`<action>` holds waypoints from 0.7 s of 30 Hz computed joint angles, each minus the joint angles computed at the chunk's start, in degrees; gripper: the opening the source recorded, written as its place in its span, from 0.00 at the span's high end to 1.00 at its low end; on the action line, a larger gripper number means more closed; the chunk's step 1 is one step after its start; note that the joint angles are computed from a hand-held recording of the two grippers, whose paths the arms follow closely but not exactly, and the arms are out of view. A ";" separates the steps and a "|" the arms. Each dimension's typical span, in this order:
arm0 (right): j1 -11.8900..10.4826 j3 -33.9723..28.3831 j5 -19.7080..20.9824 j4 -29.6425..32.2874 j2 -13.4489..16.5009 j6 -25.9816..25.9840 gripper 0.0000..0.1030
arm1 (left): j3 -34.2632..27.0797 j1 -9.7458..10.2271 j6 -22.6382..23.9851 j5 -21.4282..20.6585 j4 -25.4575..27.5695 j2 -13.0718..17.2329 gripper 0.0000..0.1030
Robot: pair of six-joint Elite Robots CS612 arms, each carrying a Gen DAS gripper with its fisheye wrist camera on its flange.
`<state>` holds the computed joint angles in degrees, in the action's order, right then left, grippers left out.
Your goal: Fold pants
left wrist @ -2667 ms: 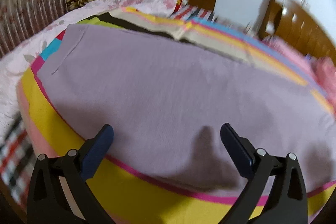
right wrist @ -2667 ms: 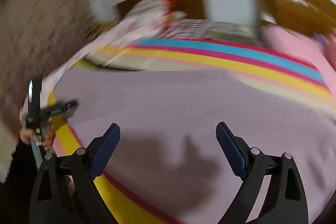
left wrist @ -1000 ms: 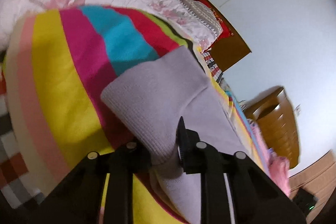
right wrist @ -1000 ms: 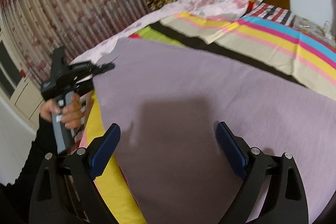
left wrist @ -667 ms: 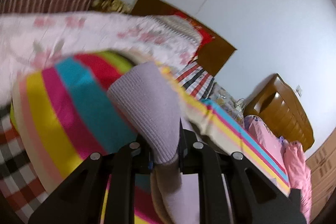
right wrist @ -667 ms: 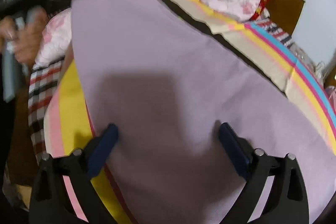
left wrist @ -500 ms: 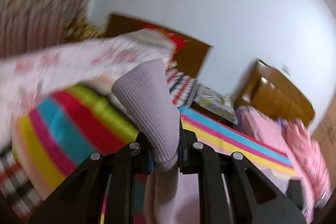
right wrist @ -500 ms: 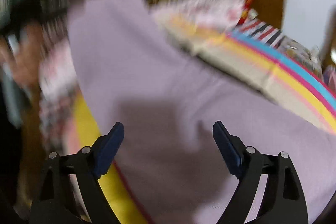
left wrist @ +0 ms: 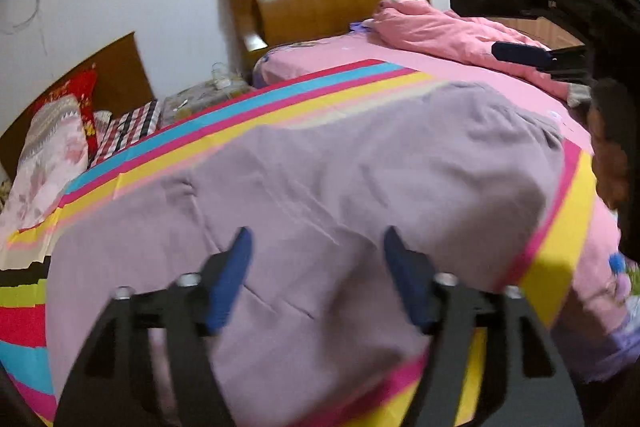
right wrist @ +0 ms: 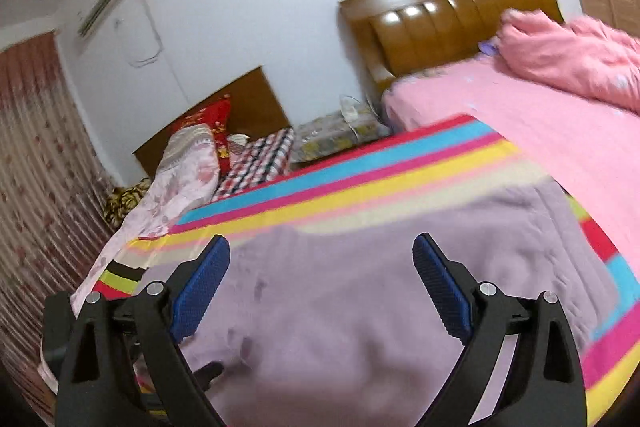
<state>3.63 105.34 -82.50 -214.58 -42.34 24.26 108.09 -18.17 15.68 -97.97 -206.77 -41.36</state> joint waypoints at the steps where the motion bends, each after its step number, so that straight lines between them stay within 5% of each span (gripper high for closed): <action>1: -0.36 0.13 1.58 0.67 0.17 0.35 0.12 | 1.12 0.46 -0.05 -1.03 -2.30 -0.11 0.23; 4: -0.81 0.09 8.53 4.69 1.08 0.02 0.12 | 3.80 1.64 -1.93 0.02 -6.93 -0.81 0.13; 6: -0.06 -1.20 12.66 8.81 2.15 -1.37 0.12 | 4.93 2.26 -3.77 5.80 -8.54 -1.00 0.13; 10: 1.87 -4.15 16.28 12.03 3.69 -4.64 0.30 | 5.38 5.29 -13.64 15.76 -7.94 -1.08 0.13; 15: 3.10 -7.25 23.34 15.77 4.39 -9.11 0.41 | 4.27 8.32 -20.01 17.68 -4.04 -0.55 0.13; 19: 4.47 -9.72 20.89 26.55 4.28 -8.75 0.44 | 3.15 8.59 -18.48 17.18 -2.48 0.49 0.13; 21: 4.68 -10.05 18.60 28.03 4.53 -7.20 0.53 | 2.86 8.89 -18.48 16.52 -2.76 0.98 0.12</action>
<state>8.30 95.29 -63.91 -186.54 -37.80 17.06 110.96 -9.28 -2.79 -81.45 -209.53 -40.38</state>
